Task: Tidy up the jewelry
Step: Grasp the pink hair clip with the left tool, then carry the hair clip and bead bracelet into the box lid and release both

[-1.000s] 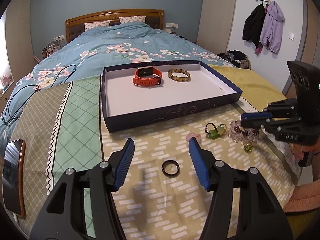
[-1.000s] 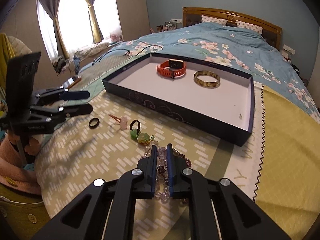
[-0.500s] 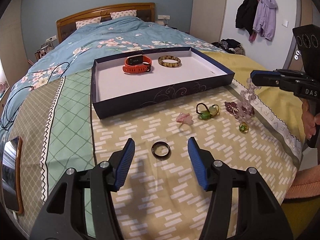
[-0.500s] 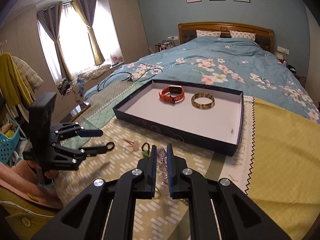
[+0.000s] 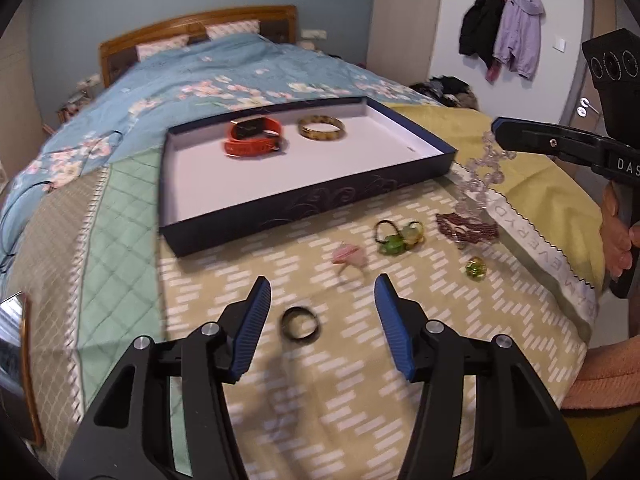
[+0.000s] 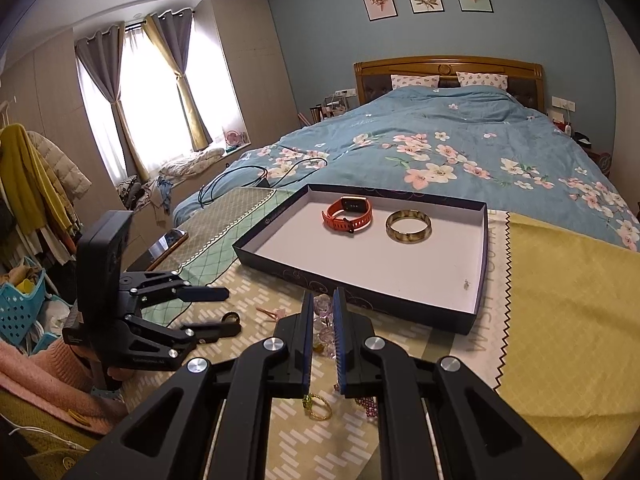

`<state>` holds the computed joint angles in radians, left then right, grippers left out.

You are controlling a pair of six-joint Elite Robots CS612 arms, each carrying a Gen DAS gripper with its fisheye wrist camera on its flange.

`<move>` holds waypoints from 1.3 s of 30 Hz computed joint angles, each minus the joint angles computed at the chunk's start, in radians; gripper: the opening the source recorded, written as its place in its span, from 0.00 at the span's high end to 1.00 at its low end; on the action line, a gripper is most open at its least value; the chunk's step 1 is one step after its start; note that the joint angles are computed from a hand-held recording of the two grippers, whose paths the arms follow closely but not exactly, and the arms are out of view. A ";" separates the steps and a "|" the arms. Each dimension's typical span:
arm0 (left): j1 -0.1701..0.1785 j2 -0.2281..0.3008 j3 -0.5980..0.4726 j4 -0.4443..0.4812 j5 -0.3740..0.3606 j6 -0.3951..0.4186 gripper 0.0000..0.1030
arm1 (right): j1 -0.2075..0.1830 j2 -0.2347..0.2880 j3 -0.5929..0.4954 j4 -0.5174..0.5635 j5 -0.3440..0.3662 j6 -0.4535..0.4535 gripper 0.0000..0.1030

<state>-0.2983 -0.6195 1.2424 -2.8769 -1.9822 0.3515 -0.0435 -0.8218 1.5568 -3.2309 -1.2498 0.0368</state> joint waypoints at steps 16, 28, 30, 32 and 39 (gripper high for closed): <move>-0.024 0.074 -0.162 0.205 -0.023 0.008 0.71 | -0.008 0.021 -0.020 0.030 0.028 0.039 0.92; -0.025 0.038 -0.086 0.073 0.009 0.002 0.82 | -0.008 0.030 -0.040 -0.005 0.031 0.047 0.92; -0.019 0.030 -0.078 0.048 0.003 -0.009 0.83 | -0.008 0.031 -0.046 -0.005 0.030 0.044 0.92; -0.014 0.023 -0.071 0.024 -0.008 -0.025 0.83 | -0.007 0.034 -0.056 -0.006 0.027 0.039 0.92; -0.003 0.020 -0.088 -0.031 -0.021 -0.053 0.83 | -0.005 0.043 -0.092 -0.006 0.014 0.026 0.92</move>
<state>-0.3011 -0.5991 1.1542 -2.9074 -2.0029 0.2986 -0.0481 -0.7784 1.4649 -3.2373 -1.2359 0.0631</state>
